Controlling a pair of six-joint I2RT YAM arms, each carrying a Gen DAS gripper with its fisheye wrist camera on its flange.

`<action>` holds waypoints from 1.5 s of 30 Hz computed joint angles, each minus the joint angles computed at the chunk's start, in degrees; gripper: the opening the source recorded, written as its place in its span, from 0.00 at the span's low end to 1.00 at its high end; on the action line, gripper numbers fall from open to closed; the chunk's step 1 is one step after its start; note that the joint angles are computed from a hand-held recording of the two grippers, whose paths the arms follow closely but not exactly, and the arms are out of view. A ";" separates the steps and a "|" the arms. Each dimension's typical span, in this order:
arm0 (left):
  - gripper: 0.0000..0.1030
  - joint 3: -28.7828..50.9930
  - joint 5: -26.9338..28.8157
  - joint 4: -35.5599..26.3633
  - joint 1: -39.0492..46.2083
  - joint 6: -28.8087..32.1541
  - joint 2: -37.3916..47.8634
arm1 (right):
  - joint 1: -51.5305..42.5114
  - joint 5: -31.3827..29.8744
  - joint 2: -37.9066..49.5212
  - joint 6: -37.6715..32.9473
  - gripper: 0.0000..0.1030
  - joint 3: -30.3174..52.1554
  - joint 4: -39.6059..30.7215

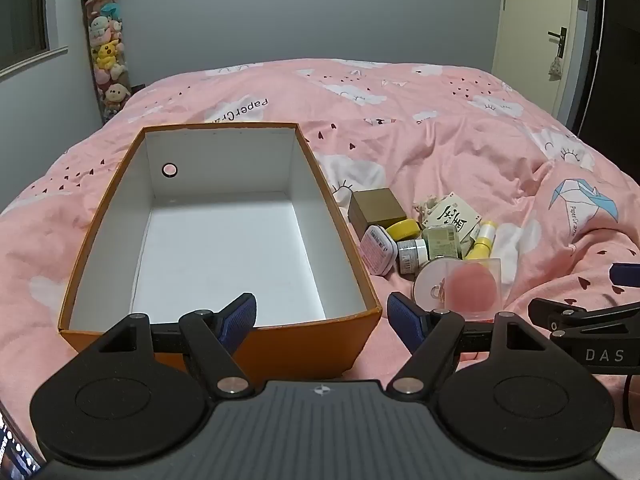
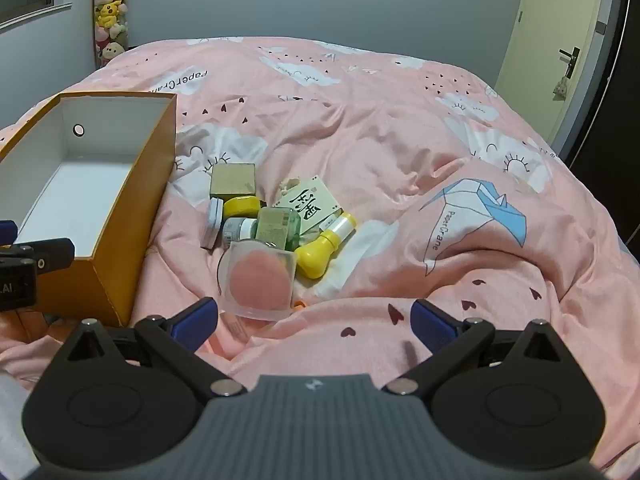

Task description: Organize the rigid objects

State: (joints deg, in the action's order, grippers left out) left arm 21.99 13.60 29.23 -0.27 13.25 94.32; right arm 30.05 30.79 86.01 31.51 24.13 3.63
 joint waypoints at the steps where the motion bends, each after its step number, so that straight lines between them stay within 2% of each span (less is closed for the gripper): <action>1: 0.85 0.81 0.73 -2.26 0.30 -0.28 -0.23 | 0.00 0.04 0.03 -0.06 0.98 0.01 -0.02; 11: 0.83 1.16 2.18 -1.79 1.20 0.39 0.56 | -0.16 -0.29 0.13 -0.18 0.98 0.14 -0.21; 45: 0.83 0.72 1.98 -1.94 0.74 -0.02 0.03 | -0.63 -1.28 2.18 -0.21 0.98 0.40 0.73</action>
State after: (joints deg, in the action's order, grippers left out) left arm 22.71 15.58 27.29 0.47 13.22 94.35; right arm 29.42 29.51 88.20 31.30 24.53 4.37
